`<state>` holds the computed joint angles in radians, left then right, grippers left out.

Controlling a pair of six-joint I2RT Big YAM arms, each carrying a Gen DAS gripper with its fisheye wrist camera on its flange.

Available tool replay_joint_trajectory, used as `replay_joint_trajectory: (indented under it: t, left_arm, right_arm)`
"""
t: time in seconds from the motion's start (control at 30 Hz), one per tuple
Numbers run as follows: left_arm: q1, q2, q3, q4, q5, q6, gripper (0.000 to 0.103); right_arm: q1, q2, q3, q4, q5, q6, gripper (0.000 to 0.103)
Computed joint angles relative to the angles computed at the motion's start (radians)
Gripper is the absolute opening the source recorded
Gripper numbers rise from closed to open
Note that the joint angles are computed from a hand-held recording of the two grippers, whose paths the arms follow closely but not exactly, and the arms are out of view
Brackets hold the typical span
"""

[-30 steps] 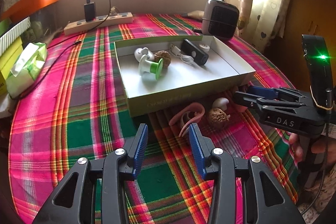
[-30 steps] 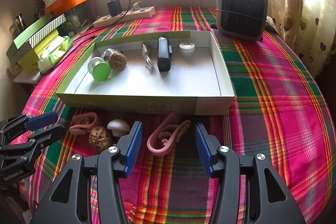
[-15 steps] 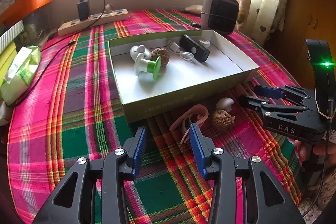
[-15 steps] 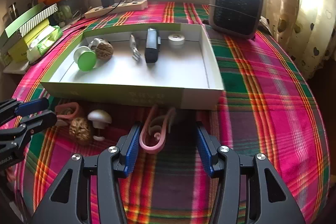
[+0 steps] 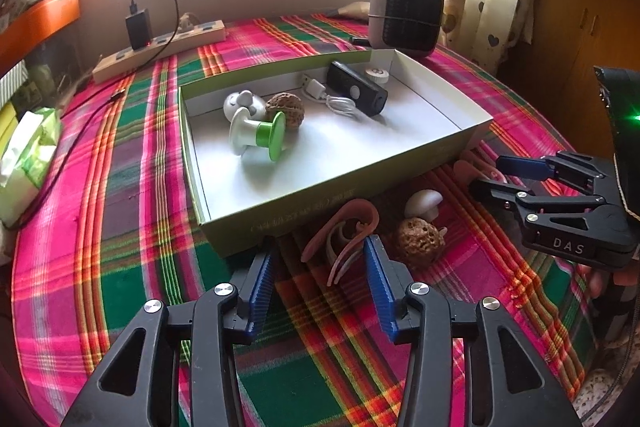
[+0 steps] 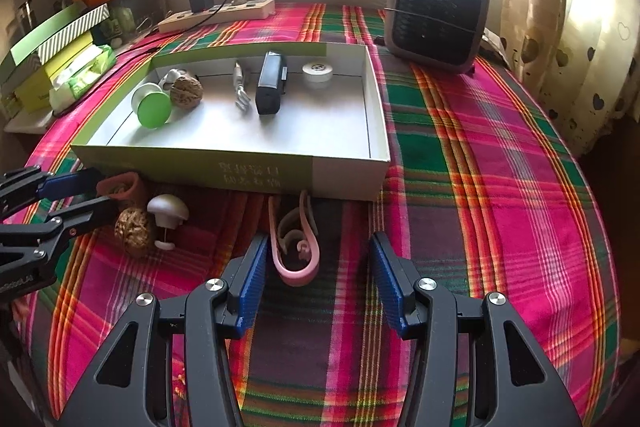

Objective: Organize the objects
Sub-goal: 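Close the right tool on a pink clip while the left tool grasps another pink clip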

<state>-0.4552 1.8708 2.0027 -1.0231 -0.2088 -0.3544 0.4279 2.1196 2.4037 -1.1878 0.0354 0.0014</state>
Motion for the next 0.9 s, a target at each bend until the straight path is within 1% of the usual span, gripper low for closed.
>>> replay_joint_trajectory:
  t: [0.23,0.33,0.43,0.7,0.9]
  left_arm:
    - [-0.001,0.035,0.052,-0.025,0.021,0.030,0.043]
    - [-0.001,0.042,0.060,-0.027,0.019,0.025,0.043]
    - [0.003,0.039,0.057,-0.019,0.044,0.015,0.043]
    - [0.000,0.022,0.028,0.009,0.083,-0.012,0.043]
    - [-0.002,0.035,0.045,0.009,0.058,-0.038,0.041]
  right_arm:
    - [0.002,0.012,0.018,-0.001,-0.014,-0.007,0.051]
    - [0.001,0.012,0.018,-0.002,-0.019,-0.005,0.052]
    - [0.001,0.019,0.030,-0.008,-0.020,-0.006,0.054]
    - [-0.002,0.026,0.044,-0.015,-0.032,-0.011,0.054]
    - [-0.005,0.024,0.039,-0.013,-0.038,-0.013,0.054]
